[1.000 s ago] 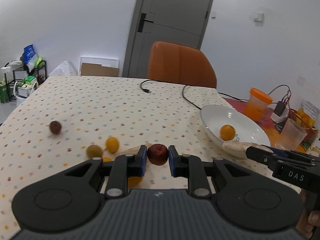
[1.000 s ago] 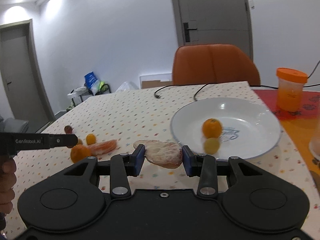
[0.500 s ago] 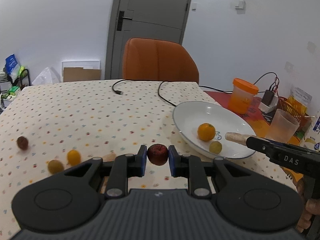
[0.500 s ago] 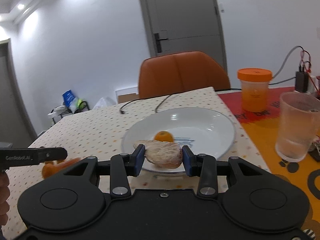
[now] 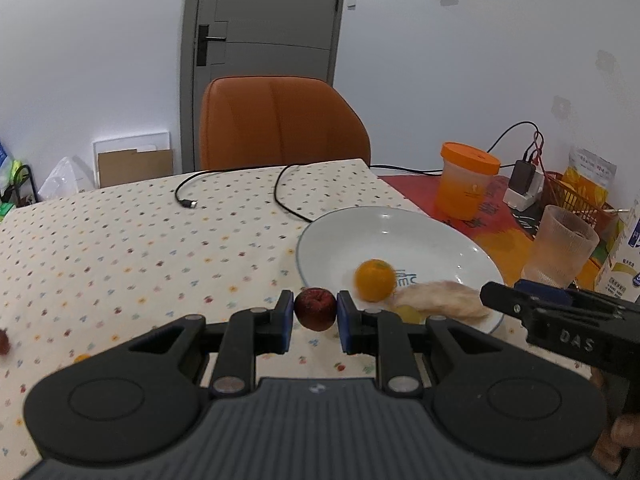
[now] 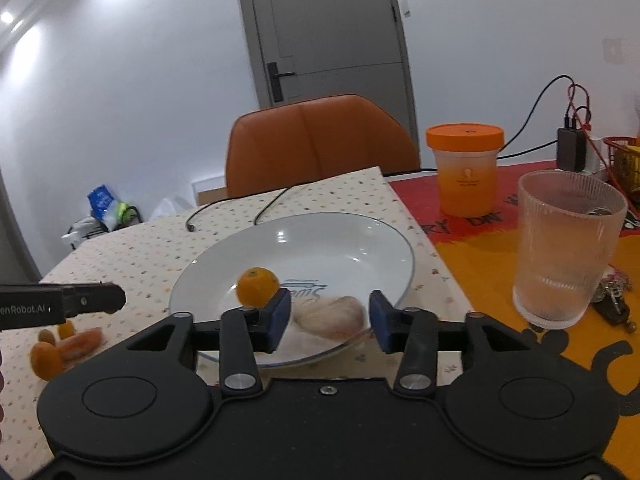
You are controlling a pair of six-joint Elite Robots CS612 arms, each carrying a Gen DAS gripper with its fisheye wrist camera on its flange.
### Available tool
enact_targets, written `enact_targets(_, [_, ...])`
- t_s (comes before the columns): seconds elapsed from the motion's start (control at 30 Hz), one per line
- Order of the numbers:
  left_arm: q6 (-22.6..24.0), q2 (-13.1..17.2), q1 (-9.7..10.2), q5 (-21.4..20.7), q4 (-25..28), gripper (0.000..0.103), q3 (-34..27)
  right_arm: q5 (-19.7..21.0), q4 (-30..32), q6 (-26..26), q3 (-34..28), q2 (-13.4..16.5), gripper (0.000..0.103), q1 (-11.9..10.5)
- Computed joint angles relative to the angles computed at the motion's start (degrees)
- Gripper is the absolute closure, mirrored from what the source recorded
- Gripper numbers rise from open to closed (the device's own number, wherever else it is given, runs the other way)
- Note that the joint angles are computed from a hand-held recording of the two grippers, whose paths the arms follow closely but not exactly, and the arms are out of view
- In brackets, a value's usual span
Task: Organize fruits
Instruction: 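Carry the apple and peeled citrus into the white bowl and open both tools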
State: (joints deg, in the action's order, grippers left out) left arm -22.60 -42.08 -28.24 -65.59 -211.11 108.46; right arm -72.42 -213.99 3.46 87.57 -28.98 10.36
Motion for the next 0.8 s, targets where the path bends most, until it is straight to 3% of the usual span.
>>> enact_targets(0.37, [2.1, 0.7, -0.4, -0.4, 0.4, 0.08, -2.5, 4.0, -3.0, 3.2, 1.7, -0.1, 0.05, -1.4])
enact_targets(0.57, [0.7, 0.5, -0.59, 0.8, 0.1, 0.065, -2.0, 4.3, -3.0, 4.2, 1.6, 0.1, 0.05, -1.6])
enact_targets(0.8, [-2.5, -0.8, -0.38, 3.3, 1.8, 0.037, 0.6, 5.7, -3.7, 4.3, 2.3, -0.2, 0.044, -1.6])
